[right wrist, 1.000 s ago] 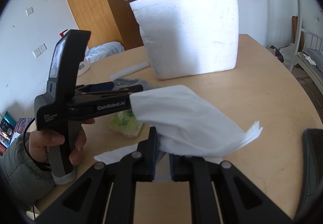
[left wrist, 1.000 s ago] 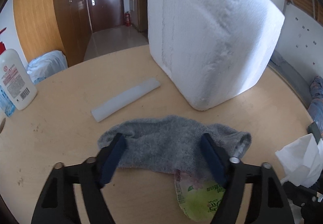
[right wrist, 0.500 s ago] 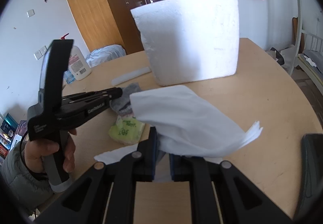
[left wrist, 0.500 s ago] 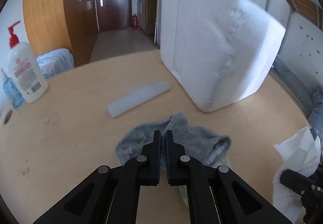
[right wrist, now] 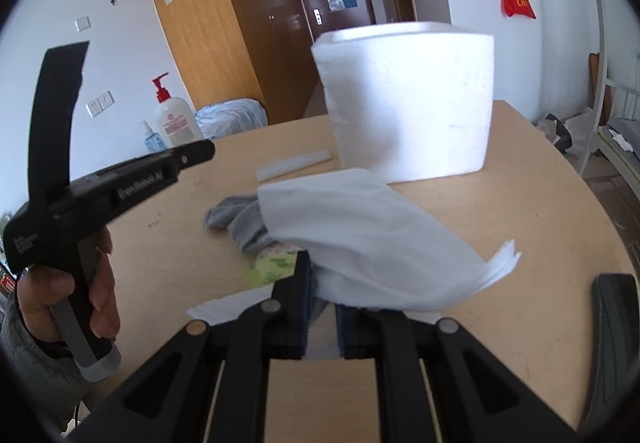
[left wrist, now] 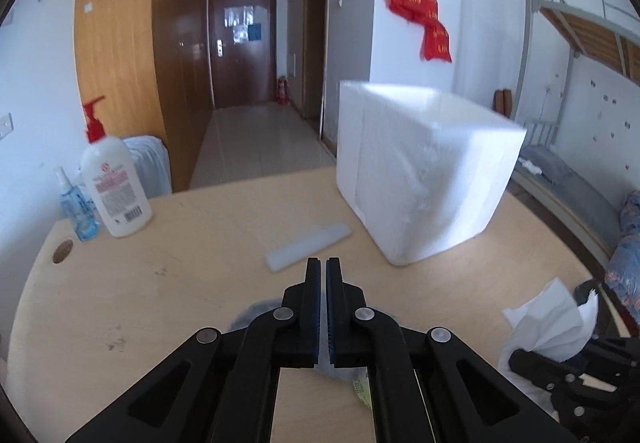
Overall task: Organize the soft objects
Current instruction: 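Lift the grey sock off the table with the left tool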
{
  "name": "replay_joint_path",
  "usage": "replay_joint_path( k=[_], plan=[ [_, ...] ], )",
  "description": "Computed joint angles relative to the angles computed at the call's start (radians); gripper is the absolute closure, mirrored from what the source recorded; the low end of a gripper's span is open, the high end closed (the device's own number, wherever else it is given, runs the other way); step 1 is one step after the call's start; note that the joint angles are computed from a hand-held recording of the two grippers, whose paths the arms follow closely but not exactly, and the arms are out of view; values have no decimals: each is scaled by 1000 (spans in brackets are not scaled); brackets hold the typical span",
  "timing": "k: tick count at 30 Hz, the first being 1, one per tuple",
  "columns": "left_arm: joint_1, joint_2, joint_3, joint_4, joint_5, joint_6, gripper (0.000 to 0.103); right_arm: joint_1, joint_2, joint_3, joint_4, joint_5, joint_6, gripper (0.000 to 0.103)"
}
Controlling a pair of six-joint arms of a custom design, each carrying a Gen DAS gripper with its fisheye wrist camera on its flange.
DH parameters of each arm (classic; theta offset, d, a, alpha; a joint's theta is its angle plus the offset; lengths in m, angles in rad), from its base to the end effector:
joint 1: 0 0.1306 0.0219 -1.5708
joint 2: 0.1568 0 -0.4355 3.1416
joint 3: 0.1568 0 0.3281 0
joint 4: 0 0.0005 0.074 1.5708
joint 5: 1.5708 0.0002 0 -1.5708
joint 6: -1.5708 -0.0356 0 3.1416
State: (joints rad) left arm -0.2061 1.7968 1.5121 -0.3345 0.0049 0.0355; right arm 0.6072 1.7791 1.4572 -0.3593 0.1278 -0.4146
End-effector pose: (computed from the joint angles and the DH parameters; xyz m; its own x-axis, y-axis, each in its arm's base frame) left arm 0.5760 -0.1211 0.3787 -0.5751 0.0840 -0.8137 0.1883 0.9816 -0.0318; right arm 0.4738 0.3230 0.3646 -0.6686 0.0220 -0.7433 -0.2352 0.9420 0.2395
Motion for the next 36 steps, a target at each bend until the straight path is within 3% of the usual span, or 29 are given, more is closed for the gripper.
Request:
replay_joint_path(
  k=[5,7,10,13,15,17,18,22,23,24,26,28,31,36],
  plan=[
    [6,-9,-22,-22,6,-43,101,9,-8,-10,7,9,5,89],
    [13,6,-22,-43,45,-77,100,13,-1,1,0,13,3,89],
    [3,33,-12,-75,39,-111,94,11,11,14,-6,6,-1,89],
    [0,69,30,-148,55,-125,76,9,27,38,-24,0,-1,89],
    [3,82,39,-145,49,-113,45,7,34,46,-27,-3,0,89],
    [11,89,42,-130,49,-99,32,3,41,52,-32,-7,0,89],
    [15,93,42,-117,50,-89,31,3,44,55,-35,-7,1,89],
    [20,135,97,-172,68,-89,32,-3,57,73,-44,-19,1,89],
    [21,142,107,-182,71,-87,39,-4,60,76,-47,-20,2,89],
    [24,154,122,-197,82,-80,55,-5,62,78,-47,-22,2,89],
    [28,174,147,-231,90,-70,75,-6,66,84,-55,-25,2,89],
    [30,198,183,-286,94,-67,84,-7,71,88,-59,-28,2,89],
    [23,192,166,-257,66,-88,95,-8,71,88,-59,-30,1,89],
    [22,165,129,-218,52,-74,98,-6,74,95,-64,-30,-1,89]
  ],
)
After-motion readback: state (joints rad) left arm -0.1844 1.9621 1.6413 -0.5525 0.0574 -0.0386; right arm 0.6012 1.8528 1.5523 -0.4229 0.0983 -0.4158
